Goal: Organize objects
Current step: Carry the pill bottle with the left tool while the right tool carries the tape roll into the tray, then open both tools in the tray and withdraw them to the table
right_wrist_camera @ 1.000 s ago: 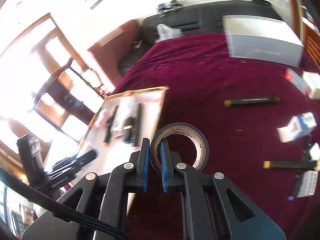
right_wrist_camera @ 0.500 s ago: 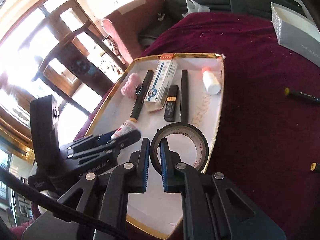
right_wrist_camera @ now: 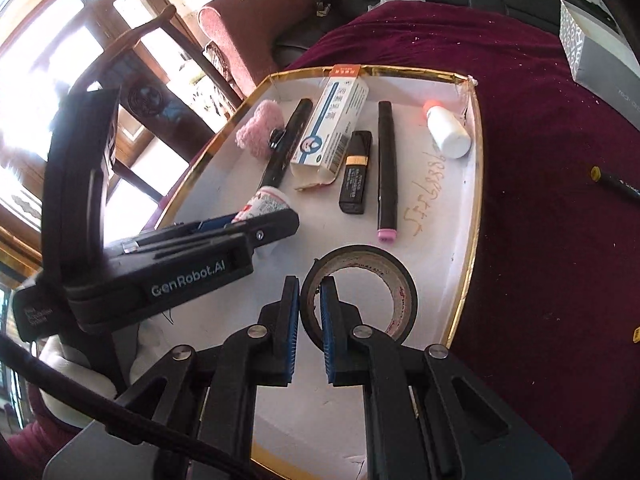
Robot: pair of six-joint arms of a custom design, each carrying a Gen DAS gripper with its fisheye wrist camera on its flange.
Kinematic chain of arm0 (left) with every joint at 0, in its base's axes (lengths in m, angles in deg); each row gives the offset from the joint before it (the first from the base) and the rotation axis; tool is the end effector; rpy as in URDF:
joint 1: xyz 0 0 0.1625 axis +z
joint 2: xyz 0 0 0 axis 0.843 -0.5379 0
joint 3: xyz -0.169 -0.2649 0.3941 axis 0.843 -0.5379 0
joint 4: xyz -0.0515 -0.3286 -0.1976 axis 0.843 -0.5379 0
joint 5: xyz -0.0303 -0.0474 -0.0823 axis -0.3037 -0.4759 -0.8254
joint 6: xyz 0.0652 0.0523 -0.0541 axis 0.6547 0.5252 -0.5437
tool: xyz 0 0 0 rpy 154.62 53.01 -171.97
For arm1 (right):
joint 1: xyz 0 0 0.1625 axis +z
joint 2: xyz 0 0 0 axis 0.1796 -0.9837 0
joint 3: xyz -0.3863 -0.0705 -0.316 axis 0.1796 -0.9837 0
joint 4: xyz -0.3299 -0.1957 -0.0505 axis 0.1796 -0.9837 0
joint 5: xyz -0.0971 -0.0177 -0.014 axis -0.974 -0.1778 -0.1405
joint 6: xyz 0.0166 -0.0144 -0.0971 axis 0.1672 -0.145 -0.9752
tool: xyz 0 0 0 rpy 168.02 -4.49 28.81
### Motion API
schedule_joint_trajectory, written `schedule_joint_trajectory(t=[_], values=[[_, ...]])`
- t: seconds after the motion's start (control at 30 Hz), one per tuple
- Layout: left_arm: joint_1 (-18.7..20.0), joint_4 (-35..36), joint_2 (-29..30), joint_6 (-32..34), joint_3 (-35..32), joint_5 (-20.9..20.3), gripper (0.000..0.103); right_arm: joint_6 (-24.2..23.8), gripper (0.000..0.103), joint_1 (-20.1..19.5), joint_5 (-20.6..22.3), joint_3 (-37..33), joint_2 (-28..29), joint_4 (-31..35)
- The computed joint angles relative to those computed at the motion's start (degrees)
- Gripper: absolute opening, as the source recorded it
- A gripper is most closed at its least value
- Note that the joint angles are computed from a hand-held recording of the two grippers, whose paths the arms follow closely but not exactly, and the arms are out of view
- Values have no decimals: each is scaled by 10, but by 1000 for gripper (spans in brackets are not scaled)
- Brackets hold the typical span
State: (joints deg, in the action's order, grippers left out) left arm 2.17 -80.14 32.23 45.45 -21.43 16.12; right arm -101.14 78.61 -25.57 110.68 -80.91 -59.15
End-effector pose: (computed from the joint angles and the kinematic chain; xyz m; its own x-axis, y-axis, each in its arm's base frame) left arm -0.2721 -0.8317 0.0184 -0.9022 0.0754 -0.4247 0.2491 0.8949 -0.3703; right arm 0.0920 -0.7907 0.2248 -0.8422 -0.3634 0.3984 -0.4634 0.8655 -0.1903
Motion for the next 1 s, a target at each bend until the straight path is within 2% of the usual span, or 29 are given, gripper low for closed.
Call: schedule_joint_trajectory(t=[0.17,0.23,0.33,0.53,0.67,0.73,0.83,0.87,0.9,0.93,0.97,1.0], values=[[6,-13,-6,-9,8,-25,34,-5,9,2,-19,-10,14,-7],[7,-25,-10,-9,15,-34,45,-5,9,2,-23,-16,18,-10],[9,-55,-18,-12,29,-51,53,-4,9,1,-25,-21,21,-12],[6,-152,-45,-25,83,-72,60,-7,19,1,-33,-29,28,-30],[0,-213,-60,-22,116,-78,63,-4,21,-5,-6,-9,8,-47],[-5,-236,-63,-17,125,-81,63,-2,37,-7,11,10,-6,-75],[-19,-261,-63,8,133,-83,64,-13,51,-15,25,57,-42,-159],[-25,-265,-63,18,134,-85,64,-19,54,-17,22,69,-50,-186],[-31,-267,-61,27,134,-88,66,-30,62,-20,15,86,-62,-229],[-35,-265,-60,33,134,-90,68,-42,76,-25,5,102,-73,-272],[-40,-260,-58,38,132,-94,69,-51,83,-31,-3,112,-83,-299],[-46,-250,-53,46,124,-103,69,-56,84,-36,-13,118,-91,-321]])
